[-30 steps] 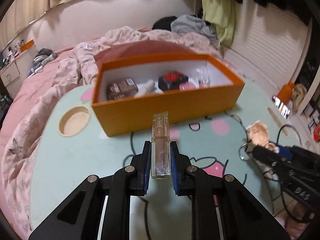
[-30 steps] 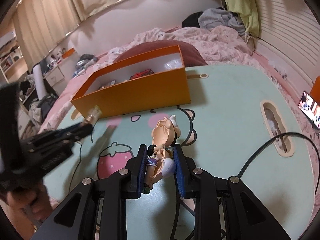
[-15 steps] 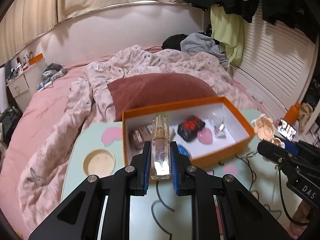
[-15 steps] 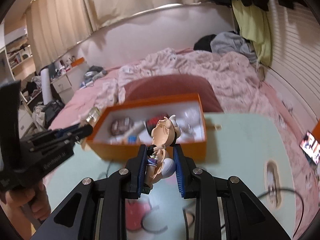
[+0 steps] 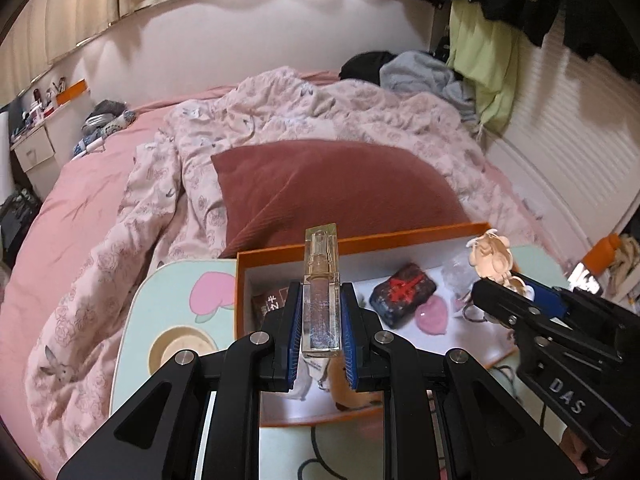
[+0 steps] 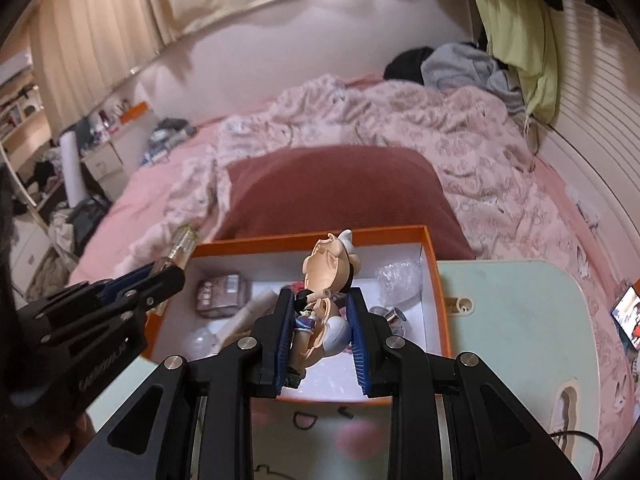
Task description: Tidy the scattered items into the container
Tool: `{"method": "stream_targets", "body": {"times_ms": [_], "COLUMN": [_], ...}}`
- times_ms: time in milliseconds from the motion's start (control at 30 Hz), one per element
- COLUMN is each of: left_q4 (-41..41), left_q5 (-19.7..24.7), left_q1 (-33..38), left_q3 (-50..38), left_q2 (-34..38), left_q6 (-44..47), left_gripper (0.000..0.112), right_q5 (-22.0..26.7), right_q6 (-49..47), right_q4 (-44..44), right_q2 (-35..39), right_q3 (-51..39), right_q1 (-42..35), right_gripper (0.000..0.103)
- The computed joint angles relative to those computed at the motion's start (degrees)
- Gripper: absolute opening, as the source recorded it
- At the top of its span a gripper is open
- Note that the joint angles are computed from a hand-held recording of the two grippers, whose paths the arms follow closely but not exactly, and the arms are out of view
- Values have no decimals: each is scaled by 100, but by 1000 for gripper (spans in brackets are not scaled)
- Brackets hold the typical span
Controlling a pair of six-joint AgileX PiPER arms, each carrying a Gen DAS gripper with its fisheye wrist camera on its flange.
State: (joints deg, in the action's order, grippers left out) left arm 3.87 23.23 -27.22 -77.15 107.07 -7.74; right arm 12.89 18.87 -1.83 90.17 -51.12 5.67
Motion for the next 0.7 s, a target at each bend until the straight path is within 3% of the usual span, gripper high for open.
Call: {"method": "stream_targets", "body": {"times_ms": [67, 133, 200, 233, 267, 333, 400, 533, 700], "left_q4": [87, 117, -244, -370, -425, -508, -668, -623, -531], "left_q5": [311, 611, 537, 395, 185, -64, -16, 20, 16], "left_q1": [-31, -16, 82, 120, 154, 198, 245, 256, 163], "left_q3": [-275, -466, -325, -189, 1, 229, 229, 256, 364], "left_q2": [247, 408, 331, 245, 121, -50, -98, -156, -245], "left_q6": [67, 124, 475, 563, 558, 550, 684, 684, 692], "left_gripper": [21, 37, 55, 67, 70, 71, 71, 71, 71], "right_q5": [158, 155, -38, -120, -171, -91, 11, 199, 372], "right_q6": [-167, 447, 843, 1110, 1550, 2303, 2801, 3000, 4032], "right_q4": [167, -432, -802, -1056, -1518, -2358, -2927, -3189, -4263], "right_q2": [203, 186, -11, -94, -188, -270, -350, -403, -312], "right_q3": [-171, -136, 88, 168, 257, 303, 354, 420, 504], "right_q1": [-36, -21, -40, -24, 10, 95, 188, 319, 578], "right_gripper": [26, 30, 52, 53, 53, 53, 53, 53, 53]}}
